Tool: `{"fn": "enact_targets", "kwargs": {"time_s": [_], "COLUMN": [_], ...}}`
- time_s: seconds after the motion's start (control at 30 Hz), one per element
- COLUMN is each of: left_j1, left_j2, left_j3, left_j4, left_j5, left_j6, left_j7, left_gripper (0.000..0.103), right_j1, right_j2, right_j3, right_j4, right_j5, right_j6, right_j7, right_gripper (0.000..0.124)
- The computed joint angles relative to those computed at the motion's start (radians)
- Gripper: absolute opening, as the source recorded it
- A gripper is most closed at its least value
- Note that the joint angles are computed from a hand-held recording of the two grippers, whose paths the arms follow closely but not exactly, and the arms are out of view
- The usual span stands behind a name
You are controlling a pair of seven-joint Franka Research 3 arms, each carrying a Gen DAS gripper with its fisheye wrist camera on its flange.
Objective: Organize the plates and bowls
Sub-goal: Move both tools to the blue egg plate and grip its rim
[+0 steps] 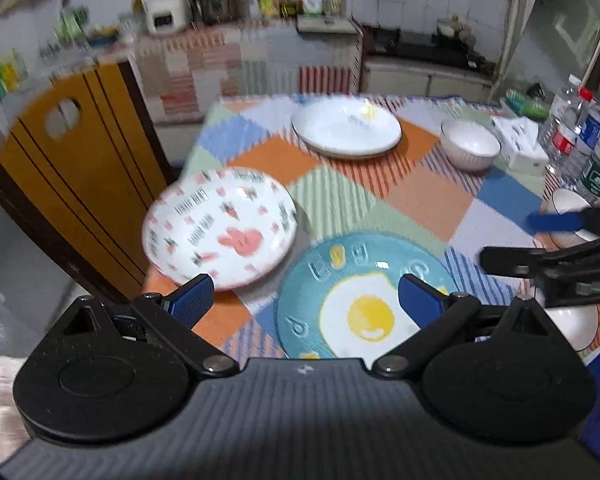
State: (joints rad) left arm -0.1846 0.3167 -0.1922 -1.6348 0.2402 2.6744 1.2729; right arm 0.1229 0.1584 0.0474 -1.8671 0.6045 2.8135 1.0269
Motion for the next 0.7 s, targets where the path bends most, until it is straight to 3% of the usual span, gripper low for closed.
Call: {"fn": "enact_targets", "kwargs": {"time_s": [0.2, 0.3, 0.5, 0.7], "left_j1": [0.033, 0.048, 0.059, 0.063], "left_j2": [0.115, 0.159, 0.210, 0.255], "left_j3": [-0.023, -0.034, -0.045, -0.043], "left_j4": [0.086, 0.125, 0.174, 0.227], "left_j5": [-0.079, -0.124, -0.168, -0.200], "left_j6": [-0.066, -0.103, -0.183, -0.256], "left_j7": [0.084, 0.108, 0.168, 0.185], "left_gripper": [0.097, 0.097, 0.086, 0.076], "right_j1": [-0.015, -0.019, 0.009, -0.011], "right_j2": [0.148, 0.175, 0.201, 0.209], "right_j3": [-0.014, -0.006, -0.027, -0.008], "right_j4": [0.106, 0.124, 0.142, 0.141], "right_j5": [-0.023, -0.039, -0.151, -0.115], "right_j6": [-0.148, -0.176, -0.209, -0.247], "right_j7": [0.169, 0.204, 0.287, 0.373], "right_gripper": [0.077, 0.072, 0.062, 0.047]}}
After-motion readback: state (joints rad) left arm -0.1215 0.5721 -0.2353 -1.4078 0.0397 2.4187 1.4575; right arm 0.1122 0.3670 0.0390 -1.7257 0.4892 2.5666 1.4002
